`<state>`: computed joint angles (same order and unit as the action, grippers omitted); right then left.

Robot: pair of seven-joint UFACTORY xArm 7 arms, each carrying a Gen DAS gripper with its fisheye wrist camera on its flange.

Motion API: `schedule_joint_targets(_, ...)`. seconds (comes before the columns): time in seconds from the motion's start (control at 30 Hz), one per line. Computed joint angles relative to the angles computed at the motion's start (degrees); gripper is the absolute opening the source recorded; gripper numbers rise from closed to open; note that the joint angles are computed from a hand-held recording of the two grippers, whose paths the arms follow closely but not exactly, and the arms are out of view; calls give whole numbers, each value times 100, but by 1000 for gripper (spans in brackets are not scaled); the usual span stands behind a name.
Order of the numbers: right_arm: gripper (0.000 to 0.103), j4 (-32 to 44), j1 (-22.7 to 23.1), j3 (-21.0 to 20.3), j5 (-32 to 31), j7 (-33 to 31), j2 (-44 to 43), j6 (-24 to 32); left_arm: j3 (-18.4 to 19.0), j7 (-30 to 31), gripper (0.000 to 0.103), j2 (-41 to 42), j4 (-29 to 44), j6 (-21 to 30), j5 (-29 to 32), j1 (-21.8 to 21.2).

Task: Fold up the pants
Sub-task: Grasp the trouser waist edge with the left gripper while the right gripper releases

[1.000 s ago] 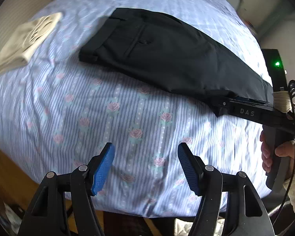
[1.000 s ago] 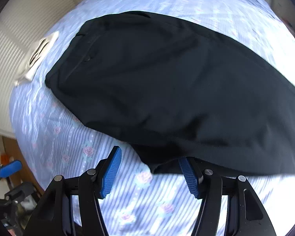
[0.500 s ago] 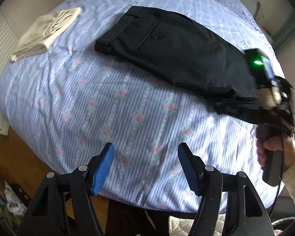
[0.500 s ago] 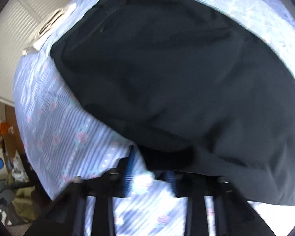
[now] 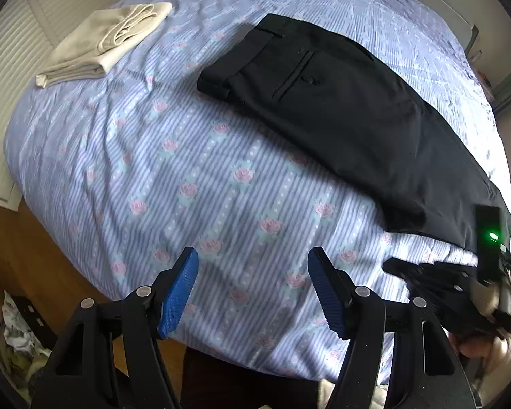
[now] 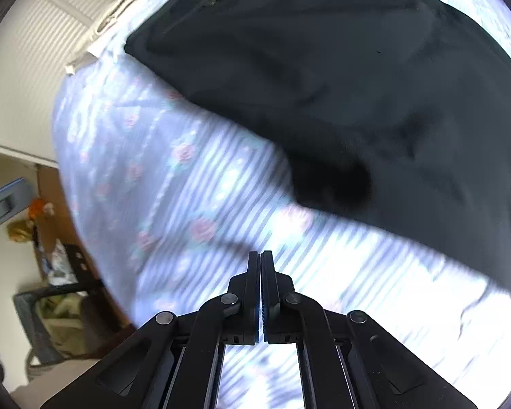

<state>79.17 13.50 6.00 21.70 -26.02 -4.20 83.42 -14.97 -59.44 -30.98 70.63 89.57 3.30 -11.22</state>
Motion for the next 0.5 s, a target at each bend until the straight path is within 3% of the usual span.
schedule_joint_targets(0.07, 10, 189, -51, -44, 88, 343, -31, 232, 93, 125, 70, -71, -67, -63, 25, 7)
schedule_joint_targets(0.1, 25, 330, -71, -55, 101, 514, -15, 342, 158, 212, 71, -130, -128, -119, 22, 16)
schedule_joint_targets(0.17, 45, 629, -85, -42, 98, 883, 40, 439, 339, 446, 72, -282, -287, -278, -3, 60)
schedule_joint_targets(0.3, 50, 1246, 59, 146, -224, 1614, 212, 289, 791, 1315, 73, -464, -522, -678, -22, 197)
schedule_joint_targets(0.5, 59, 2242, 496, 427, -917, 2941, 772, -96, 1769, 3627, 73, -16, -351, -1314, -203, 368)
